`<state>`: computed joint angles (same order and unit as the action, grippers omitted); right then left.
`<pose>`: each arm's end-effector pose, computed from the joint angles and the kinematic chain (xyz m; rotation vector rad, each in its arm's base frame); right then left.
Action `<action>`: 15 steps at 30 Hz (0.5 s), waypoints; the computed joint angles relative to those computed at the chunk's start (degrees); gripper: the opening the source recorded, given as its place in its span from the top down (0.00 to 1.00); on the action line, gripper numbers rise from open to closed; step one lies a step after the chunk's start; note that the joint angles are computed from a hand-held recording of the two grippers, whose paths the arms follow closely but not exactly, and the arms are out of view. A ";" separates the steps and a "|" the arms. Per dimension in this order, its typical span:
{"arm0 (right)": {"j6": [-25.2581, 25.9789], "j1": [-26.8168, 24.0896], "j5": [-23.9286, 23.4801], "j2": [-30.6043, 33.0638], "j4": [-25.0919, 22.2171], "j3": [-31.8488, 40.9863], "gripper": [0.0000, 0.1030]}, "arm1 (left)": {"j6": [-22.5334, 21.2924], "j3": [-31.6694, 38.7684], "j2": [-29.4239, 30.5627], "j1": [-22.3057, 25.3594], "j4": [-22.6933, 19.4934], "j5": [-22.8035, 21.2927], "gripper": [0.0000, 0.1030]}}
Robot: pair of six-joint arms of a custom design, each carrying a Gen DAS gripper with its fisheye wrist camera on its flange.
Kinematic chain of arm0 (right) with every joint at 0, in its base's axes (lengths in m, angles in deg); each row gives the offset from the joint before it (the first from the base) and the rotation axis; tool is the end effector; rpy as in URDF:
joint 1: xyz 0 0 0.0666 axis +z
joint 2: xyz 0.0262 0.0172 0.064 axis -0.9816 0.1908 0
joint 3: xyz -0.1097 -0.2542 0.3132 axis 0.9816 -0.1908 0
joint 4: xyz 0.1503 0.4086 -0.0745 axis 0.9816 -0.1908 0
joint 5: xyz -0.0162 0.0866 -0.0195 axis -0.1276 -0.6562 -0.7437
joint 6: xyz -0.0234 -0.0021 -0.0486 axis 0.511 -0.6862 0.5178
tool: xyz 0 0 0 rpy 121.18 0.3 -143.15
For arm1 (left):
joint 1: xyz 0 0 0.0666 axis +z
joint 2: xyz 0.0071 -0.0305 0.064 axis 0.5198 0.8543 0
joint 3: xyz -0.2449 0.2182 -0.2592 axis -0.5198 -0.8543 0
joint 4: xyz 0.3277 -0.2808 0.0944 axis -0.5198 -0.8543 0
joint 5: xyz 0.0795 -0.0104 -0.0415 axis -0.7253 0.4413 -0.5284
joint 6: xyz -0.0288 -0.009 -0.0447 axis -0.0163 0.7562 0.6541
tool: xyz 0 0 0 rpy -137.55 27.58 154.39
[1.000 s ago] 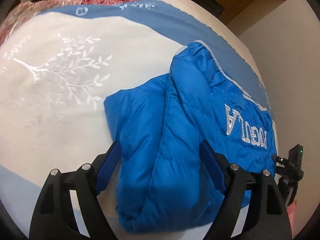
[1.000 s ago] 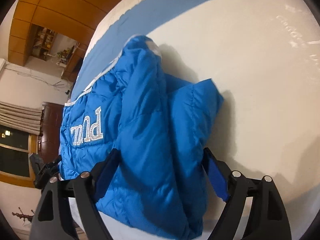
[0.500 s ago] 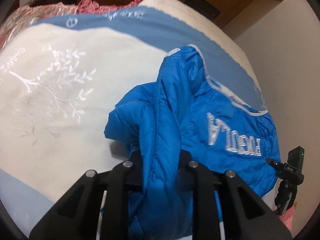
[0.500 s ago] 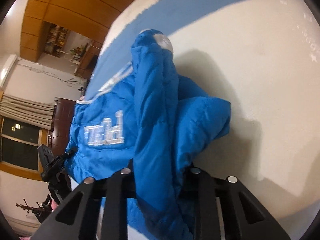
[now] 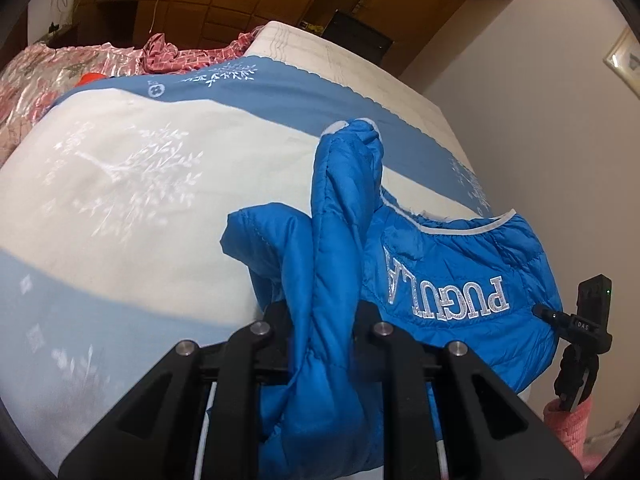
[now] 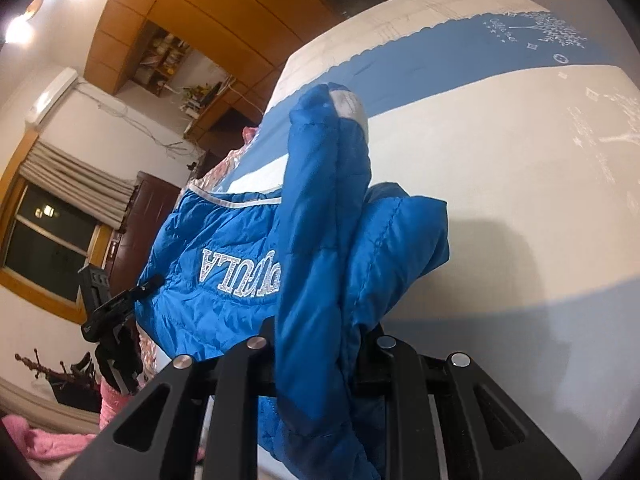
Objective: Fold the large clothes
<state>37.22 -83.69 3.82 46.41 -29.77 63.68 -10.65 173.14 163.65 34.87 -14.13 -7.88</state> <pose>0.5543 -0.0251 0.5149 0.3431 2.4698 0.9075 0.7104 0.0250 0.5407 0.1877 2.5525 -0.6830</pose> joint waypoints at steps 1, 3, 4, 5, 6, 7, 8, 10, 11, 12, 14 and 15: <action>-0.16 0.35 0.12 -0.82 -0.24 -0.67 0.81 | -0.51 -3.49 -2.25 0.49 0.58 0.04 0.85; -1.17 1.19 0.41 -3.29 -0.61 -3.31 0.81 | -1.18 -7.89 -4.77 1.19 1.18 -0.05 0.85; -1.56 1.58 0.72 -4.01 -0.78 -4.20 0.81 | -1.35 -9.42 -5.51 1.39 1.45 -0.24 0.85; -2.07 2.15 1.28 -5.09 -1.10 -5.66 0.81 | -1.78 -11.41 -6.41 1.72 1.79 -0.40 0.85; -2.81 2.62 1.61 -5.88 -1.16 -7.05 0.81 | -2.32 -13.95 -7.42 2.06 2.03 -0.79 0.85; -3.74 3.06 1.84 -6.29 -0.93 -8.27 0.81 | -2.60 -14.90 -7.54 2.21 1.99 -1.34 0.85; -4.34 3.37 2.25 -6.51 -0.88 -9.25 0.81 | -3.20 -16.75 -8.08 2.22 2.31 -2.53 0.84; -5.34 4.30 4.22 -6.40 -1.02 -11.21 0.81 | -4.64 -20.06 -8.37 1.96 3.34 -6.06 0.83; -5.62 4.67 5.34 -6.13 -1.16 -11.86 0.81 | -4.81 -20.76 -8.05 1.79 3.83 -7.72 0.81; -5.87 5.00 6.91 -5.57 -1.50 -12.28 0.81 | -5.11 -20.92 -7.58 1.71 4.23 -8.71 0.79; -7.36 5.30 9.20 -4.37 -1.90 -13.16 0.80 | -5.08 -20.87 -6.01 1.87 4.03 -8.88 0.76; -8.46 5.19 9.11 -4.02 -1.46 -13.91 0.80 | -5.10 -20.34 -4.83 2.01 3.48 -8.35 0.73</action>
<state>28.76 -78.49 12.92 42.38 -31.23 49.77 -15.75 152.80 158.82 36.88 -10.65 -16.23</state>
